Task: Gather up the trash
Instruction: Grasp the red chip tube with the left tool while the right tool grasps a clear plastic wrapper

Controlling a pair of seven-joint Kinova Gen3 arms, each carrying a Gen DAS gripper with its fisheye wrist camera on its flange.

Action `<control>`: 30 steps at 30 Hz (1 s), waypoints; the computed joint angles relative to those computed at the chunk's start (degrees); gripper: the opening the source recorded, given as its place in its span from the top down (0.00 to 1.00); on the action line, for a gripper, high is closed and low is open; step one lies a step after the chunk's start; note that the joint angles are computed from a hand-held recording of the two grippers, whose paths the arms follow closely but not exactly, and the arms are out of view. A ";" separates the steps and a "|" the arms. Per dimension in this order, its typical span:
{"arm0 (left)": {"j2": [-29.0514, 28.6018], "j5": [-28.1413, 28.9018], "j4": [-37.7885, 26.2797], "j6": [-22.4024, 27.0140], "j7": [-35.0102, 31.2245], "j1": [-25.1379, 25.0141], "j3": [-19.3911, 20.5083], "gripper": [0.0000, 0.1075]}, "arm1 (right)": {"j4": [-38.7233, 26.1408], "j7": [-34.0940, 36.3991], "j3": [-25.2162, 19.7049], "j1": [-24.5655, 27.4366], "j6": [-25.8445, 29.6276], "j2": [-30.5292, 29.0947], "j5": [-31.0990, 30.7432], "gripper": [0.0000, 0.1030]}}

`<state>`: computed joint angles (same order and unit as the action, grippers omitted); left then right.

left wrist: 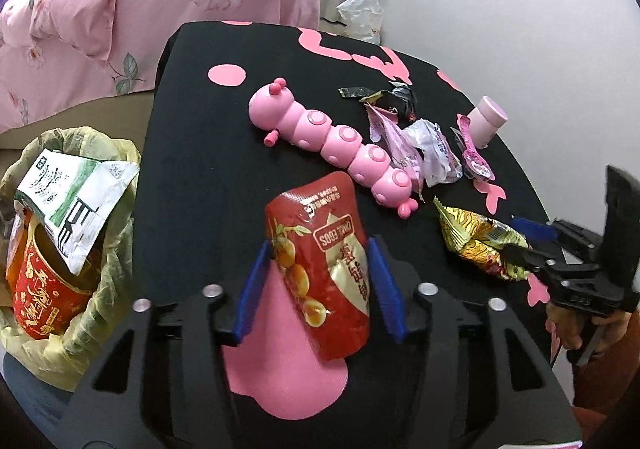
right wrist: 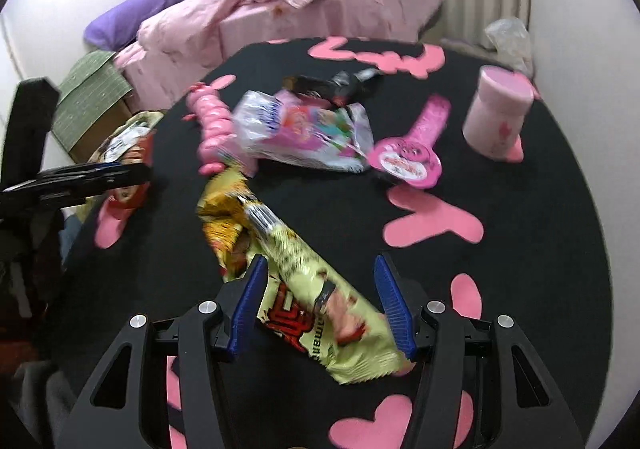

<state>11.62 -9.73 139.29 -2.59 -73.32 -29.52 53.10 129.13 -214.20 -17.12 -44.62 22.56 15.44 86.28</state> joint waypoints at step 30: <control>-2.94 -19.64 2.97 -3.23 18.85 -13.68 14.15 0.36 | -3.84 10.99 10.18 -0.31 -1.48 2.51 -5.95 0.85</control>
<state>8.68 -29.37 142.26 -5.81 -54.47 -43.20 67.25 125.29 -203.20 -6.93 -44.92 21.08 17.95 80.33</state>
